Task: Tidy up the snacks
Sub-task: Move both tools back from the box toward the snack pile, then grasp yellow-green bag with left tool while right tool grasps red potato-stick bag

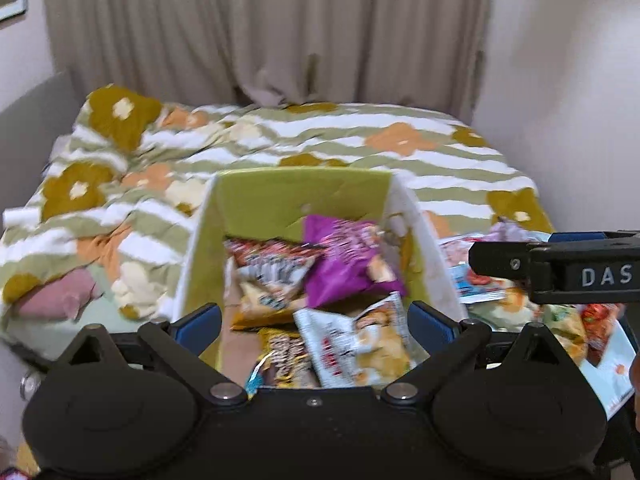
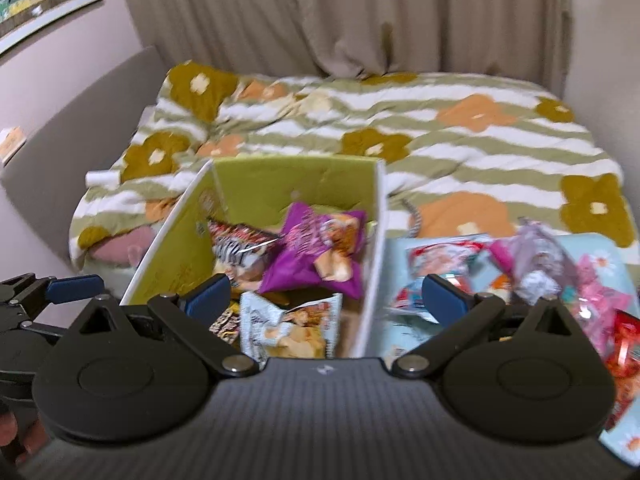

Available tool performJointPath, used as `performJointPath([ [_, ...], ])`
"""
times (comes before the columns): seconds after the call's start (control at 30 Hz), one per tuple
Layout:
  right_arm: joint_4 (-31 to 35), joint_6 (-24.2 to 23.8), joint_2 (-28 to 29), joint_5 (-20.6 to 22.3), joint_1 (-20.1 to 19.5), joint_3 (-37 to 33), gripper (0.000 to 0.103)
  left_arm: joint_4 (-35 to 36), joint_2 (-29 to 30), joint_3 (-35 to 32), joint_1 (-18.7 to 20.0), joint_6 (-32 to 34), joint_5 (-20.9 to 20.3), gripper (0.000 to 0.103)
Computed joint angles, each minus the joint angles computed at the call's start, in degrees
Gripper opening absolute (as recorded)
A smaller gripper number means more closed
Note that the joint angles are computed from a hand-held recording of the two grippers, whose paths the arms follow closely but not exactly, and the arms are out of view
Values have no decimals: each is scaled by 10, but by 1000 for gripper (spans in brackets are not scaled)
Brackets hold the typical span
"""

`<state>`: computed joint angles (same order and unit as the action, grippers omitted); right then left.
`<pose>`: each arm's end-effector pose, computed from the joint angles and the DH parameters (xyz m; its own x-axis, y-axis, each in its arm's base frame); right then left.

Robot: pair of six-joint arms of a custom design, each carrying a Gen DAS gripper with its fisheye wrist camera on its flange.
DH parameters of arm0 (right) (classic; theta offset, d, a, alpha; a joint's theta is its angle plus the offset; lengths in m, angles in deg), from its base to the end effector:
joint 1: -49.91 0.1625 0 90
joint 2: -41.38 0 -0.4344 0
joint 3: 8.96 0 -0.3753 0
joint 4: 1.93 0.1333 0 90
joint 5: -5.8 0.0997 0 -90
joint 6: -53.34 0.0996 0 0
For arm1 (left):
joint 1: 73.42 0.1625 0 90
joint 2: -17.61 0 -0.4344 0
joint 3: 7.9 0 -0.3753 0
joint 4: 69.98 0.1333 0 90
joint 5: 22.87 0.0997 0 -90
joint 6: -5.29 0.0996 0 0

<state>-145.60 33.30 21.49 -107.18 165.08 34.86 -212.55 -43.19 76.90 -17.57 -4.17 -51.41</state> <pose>0.4612 -0.7595 0.1279 -0.7336 -0.4725 0.4885 -0.6607 0.6641 -0.3499 -0.1906 -0.6744 0.3949 -0.7037 -0.1979 -0.6824 0.3826 0.7039 -0.5985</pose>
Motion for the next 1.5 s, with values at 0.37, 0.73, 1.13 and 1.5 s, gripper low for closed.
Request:
performJointPath([
  [0.37,-165,-27,-101,-36,-21,143,103,-63,55,-24,-29,64,-27,101],
  [0.73,-175,-76,-171,-40,-80,185,103,-53,160,-91,-58,17,-34,101],
  [1.13,-137,-93,-184,-33,-145,168,103,-2,280,-195,-52,-17,-68,100],
  [1.5,-53,-74,-141,-16,-187,99,103,83,368,-282,-24,-58,-93,93],
])
